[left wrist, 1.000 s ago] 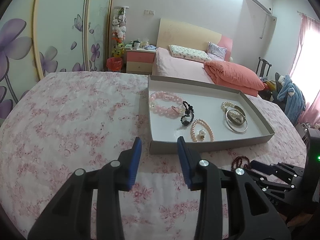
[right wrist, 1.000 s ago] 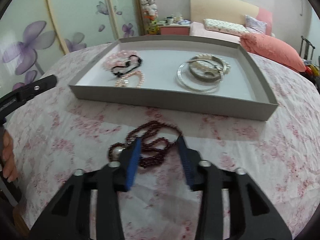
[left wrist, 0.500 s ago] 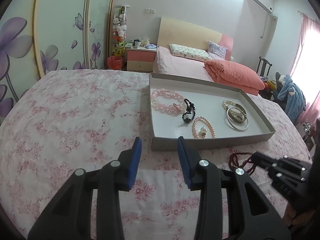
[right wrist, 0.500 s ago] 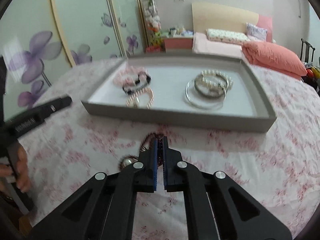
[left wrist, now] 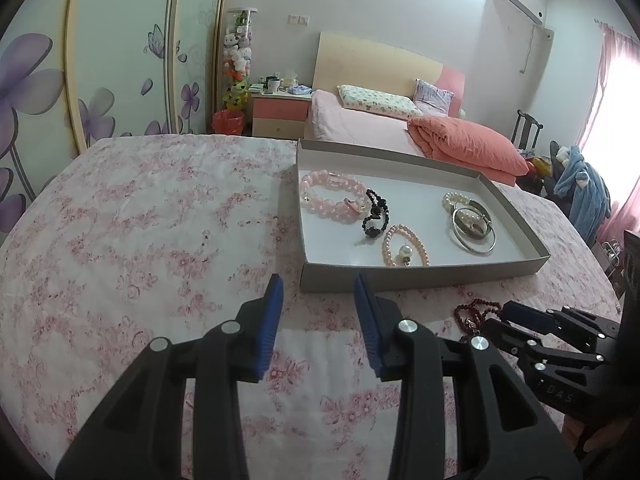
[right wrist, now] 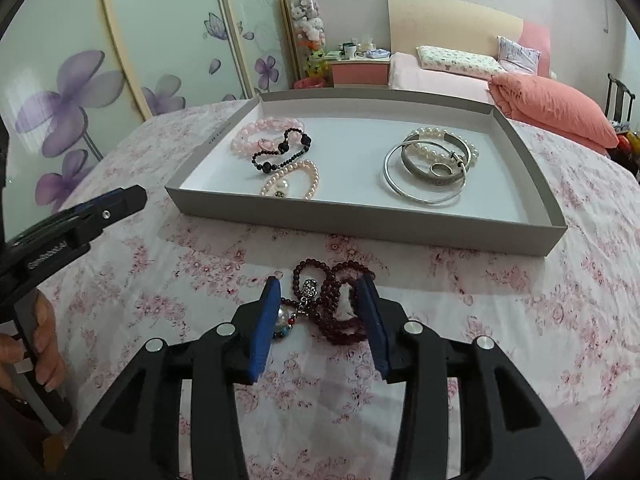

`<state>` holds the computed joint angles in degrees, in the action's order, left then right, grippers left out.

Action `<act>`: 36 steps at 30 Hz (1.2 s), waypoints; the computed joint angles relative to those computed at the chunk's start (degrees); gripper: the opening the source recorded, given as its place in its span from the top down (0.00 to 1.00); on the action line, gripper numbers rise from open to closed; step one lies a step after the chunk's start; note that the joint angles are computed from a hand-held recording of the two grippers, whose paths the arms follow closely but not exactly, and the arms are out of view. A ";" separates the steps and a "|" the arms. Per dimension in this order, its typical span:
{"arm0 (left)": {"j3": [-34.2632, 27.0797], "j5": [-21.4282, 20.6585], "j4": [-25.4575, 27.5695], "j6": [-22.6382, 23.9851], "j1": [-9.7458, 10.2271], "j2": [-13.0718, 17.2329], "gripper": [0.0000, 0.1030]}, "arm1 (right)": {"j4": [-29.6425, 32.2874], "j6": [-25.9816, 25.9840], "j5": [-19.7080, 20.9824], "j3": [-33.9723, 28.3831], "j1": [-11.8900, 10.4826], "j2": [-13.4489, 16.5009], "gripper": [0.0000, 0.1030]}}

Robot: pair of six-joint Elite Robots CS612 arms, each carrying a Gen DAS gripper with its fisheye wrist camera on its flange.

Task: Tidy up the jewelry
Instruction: 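Grasp the dark red bead necklace with the right tool and lift it, then grasp the pearl pendant with the left tool while the right tool holds the red necklace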

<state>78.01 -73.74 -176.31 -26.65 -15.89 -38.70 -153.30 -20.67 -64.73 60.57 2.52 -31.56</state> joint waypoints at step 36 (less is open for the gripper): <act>-0.24 -3.98 -0.08 2.33 -0.87 0.16 0.64 | -8.19 5.07 7.52 2.58 -2.12 -0.83 0.91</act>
